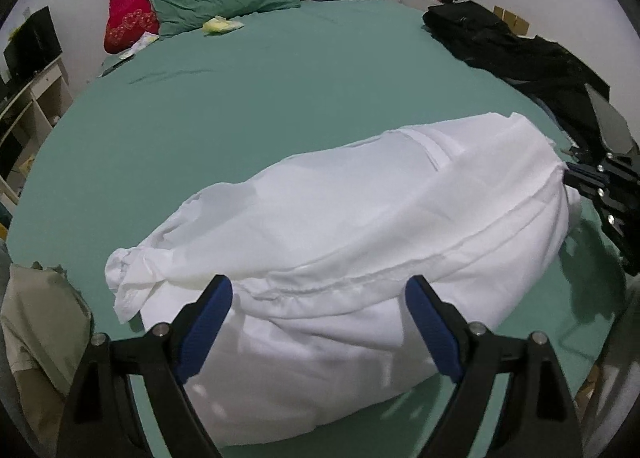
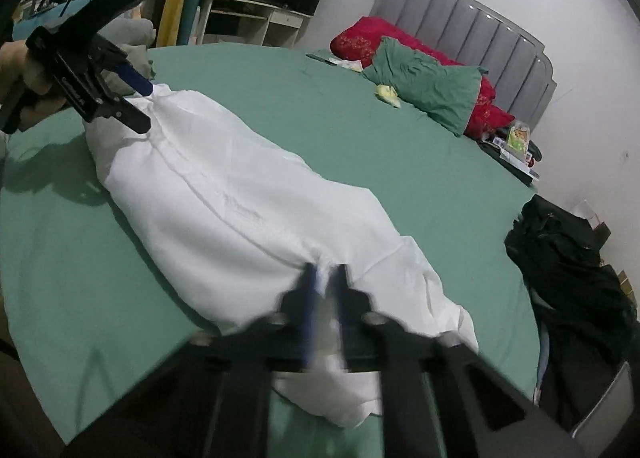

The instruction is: Fold large clothes

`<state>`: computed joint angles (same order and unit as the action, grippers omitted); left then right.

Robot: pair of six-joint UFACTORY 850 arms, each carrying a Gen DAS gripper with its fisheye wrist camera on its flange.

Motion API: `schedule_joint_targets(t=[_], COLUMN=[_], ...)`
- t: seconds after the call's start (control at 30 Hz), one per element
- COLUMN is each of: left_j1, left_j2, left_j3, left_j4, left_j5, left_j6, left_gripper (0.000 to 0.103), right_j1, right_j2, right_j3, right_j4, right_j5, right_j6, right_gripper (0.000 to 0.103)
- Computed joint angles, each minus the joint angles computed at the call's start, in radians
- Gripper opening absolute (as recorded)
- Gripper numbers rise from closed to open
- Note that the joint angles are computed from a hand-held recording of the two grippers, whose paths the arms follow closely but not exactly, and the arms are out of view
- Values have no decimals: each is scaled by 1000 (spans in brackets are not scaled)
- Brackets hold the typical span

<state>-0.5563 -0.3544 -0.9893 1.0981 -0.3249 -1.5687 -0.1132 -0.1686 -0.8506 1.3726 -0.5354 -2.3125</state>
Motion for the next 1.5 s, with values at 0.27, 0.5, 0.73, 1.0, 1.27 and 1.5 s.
schedule_joint_targets(t=[0.27,0.5,0.73,1.0,1.27,1.5], left_j1=[43,144,194,148,235,181], left_j2=[13,-40,-27,-6,-135,6], left_j3=[-5,-93,-97,-29,-109,-14], left_j4=[-97,-66,-106,-264,-210,-50], left_j5=[70,25,-45,-95,-298,-328], left_j6=[125,57,70,332,33,-267], left_gripper=[17,22,64,71,71,83], right_j1=[-6,91,96,-15,-21,-40], right_j2=[-108,-361,-416,-267,-237,-231], right_j3=[-196,-511,-504,-347,-235,-227], right_j4=[-22,-262,-221,-69,-157,-83], right_j5=[-192,-109,134,-39,-113,54], right_j6=[305,768,875,701,627,717], right_gripper=[1,1,76,79,79,79])
